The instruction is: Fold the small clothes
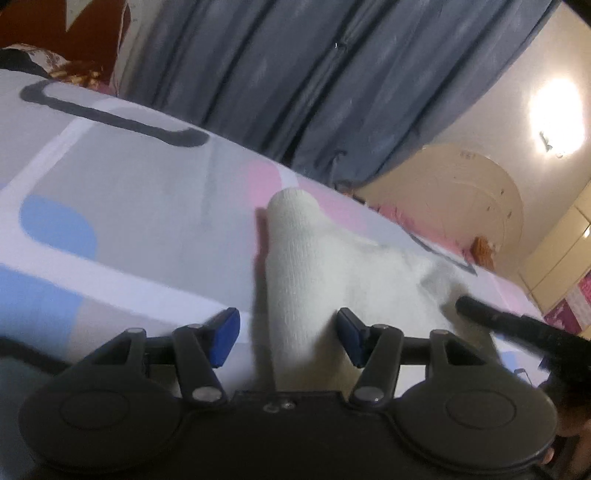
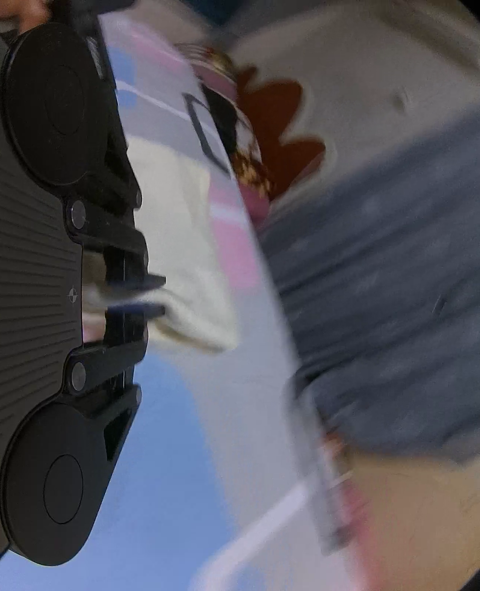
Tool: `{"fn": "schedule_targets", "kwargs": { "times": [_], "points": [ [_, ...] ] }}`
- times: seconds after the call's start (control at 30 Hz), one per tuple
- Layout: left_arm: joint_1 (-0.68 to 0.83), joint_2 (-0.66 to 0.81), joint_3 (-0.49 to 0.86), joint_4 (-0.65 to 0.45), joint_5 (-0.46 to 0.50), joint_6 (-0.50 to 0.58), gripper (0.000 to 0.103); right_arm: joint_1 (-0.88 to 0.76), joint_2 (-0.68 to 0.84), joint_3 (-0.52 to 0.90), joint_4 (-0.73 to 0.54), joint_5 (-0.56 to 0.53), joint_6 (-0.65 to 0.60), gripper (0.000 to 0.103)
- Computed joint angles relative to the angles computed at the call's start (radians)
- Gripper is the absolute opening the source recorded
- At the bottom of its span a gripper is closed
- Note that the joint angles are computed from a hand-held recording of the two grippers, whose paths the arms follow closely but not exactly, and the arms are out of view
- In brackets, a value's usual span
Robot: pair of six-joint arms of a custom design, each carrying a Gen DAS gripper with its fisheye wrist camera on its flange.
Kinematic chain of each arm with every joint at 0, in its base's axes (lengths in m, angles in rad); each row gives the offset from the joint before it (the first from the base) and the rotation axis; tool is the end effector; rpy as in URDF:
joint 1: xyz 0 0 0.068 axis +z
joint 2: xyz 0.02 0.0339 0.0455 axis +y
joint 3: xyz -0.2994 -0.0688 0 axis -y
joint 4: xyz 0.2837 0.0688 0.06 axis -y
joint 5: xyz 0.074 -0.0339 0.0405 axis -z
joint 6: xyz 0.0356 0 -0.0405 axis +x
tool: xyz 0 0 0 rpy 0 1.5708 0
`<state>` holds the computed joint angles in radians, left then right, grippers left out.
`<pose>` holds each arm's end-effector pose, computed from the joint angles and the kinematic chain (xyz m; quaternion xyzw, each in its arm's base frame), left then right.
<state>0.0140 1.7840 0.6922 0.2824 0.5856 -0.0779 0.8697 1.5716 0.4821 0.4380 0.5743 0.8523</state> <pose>0.3391 -0.0149 0.1070 0.0663 0.8929 -0.2792 0.3470 0.2001 0.2071 0.1262 0.1182 0.8606 0.1573 0.4698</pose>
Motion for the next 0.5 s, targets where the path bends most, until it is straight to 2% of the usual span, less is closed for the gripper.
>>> {"fn": "schedule_targets", "kwargs": {
  "times": [0.03, 0.1, 0.13, 0.2, 0.23, 0.3, 0.37, 0.5],
  "points": [
    [-0.005, -0.003, -0.024, 0.043, -0.01, 0.008, 0.058, 0.007, 0.007, 0.005, 0.024, 0.004, -0.075, 0.006],
    [-0.019, -0.002, -0.044, 0.087, -0.028, 0.004, 0.061, -0.017, 0.05, 0.063, -0.1, -0.007, -0.083, 0.006],
    [-0.024, -0.004, -0.038, 0.078, -0.032, -0.001, 0.061, -0.044, 0.082, 0.075, -0.141, -0.038, -0.054, 0.006],
    [-0.017, -0.012, -0.016, 0.023, -0.019, 0.023, 0.062, -0.062, 0.066, 0.021, -0.069, -0.068, -0.015, 0.006],
    [-0.009, -0.03, -0.003, -0.016, -0.021, 0.035, 0.062, -0.062, 0.044, 0.018, -0.098, -0.068, -0.006, 0.009],
    [0.001, -0.101, -0.032, 0.016, -0.03, 0.046, 0.059, -0.021, -0.028, 0.017, -0.184, 0.024, 0.028, 0.01],
    [-0.016, -0.141, -0.031, 0.022, -0.011, 0.061, 0.059, 0.027, -0.096, -0.002, -0.171, 0.098, -0.004, 0.01],
    [-0.115, -0.115, 0.024, -0.063, -0.028, 0.142, 0.057, 0.051, -0.028, 0.109, -0.243, 0.057, -0.083, 0.01]
  ]
}}
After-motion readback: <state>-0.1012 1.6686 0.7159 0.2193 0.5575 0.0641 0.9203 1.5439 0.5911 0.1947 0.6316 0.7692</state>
